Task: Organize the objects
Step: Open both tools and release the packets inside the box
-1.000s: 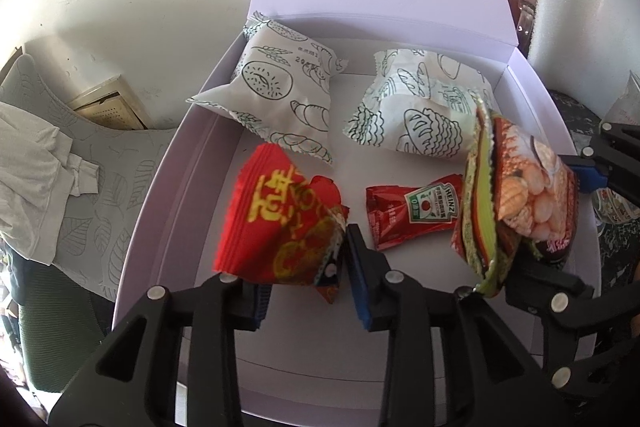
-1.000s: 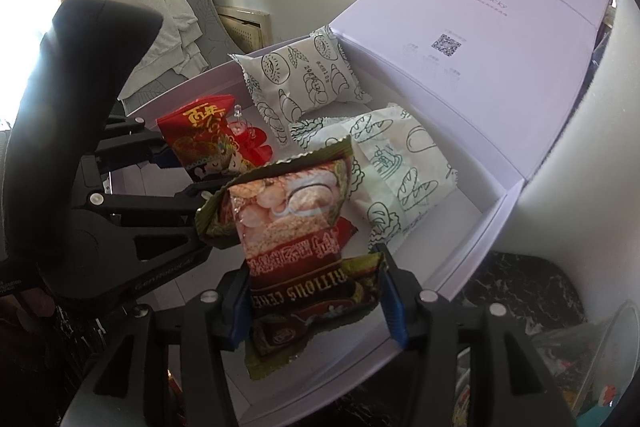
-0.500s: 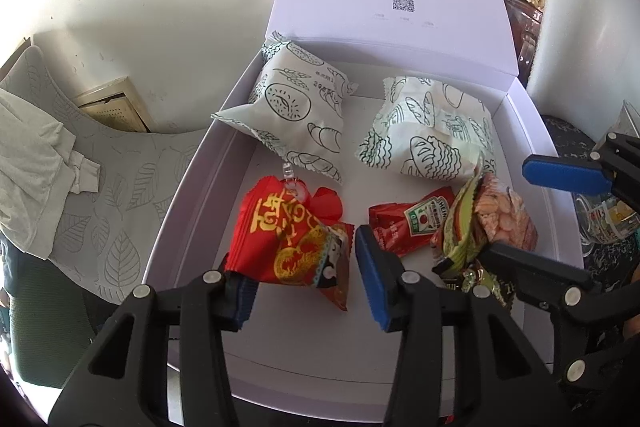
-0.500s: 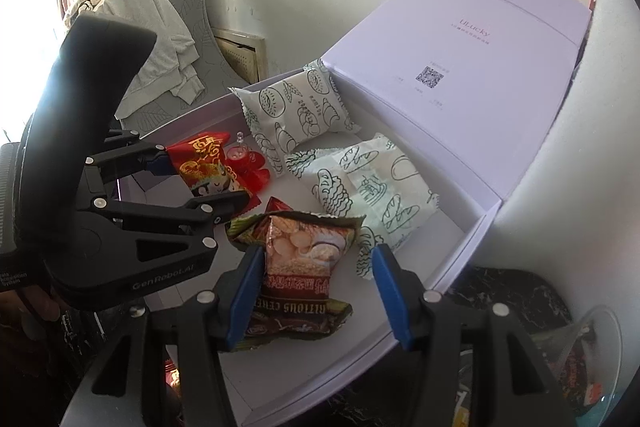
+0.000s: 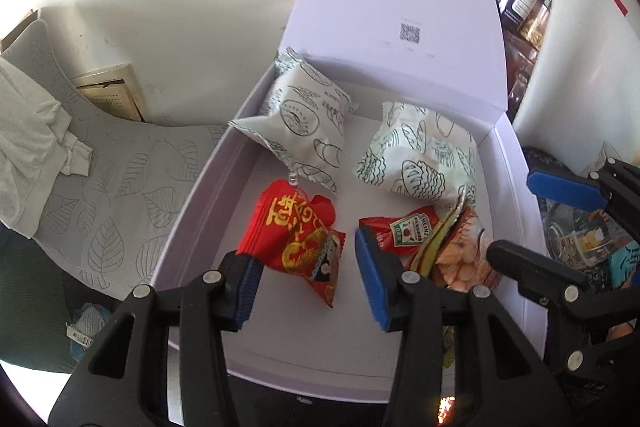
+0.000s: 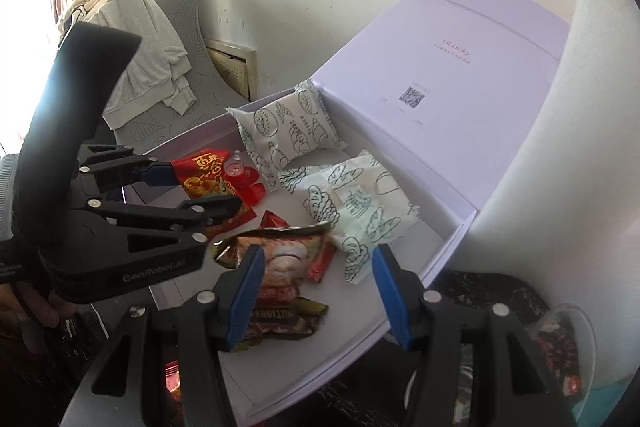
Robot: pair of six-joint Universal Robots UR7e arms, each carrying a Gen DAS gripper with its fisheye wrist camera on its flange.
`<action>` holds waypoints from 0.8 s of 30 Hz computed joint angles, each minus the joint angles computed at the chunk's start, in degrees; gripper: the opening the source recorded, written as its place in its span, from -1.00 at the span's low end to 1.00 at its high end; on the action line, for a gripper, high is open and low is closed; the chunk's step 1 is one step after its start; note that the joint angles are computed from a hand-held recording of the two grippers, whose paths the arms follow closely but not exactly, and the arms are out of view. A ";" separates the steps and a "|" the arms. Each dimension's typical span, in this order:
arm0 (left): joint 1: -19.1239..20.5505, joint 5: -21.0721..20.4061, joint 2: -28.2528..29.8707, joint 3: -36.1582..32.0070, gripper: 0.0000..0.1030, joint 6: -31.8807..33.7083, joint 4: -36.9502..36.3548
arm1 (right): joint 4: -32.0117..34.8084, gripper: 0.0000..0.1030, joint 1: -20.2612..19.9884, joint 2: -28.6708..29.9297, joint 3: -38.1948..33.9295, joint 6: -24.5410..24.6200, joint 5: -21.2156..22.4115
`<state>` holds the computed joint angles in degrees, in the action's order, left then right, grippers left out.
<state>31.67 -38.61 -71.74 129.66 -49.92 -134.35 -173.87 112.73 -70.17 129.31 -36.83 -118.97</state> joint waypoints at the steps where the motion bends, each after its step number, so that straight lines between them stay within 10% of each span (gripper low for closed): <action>1: -0.36 0.23 -0.35 0.10 -0.16 -0.29 0.24 | -0.42 0.10 0.29 -0.28 0.12 0.02 -0.44; 24: -12.82 6.15 -7.05 -2.24 -0.06 -17.12 24.26 | -1.77 0.17 4.51 -9.25 3.60 2.93 1.78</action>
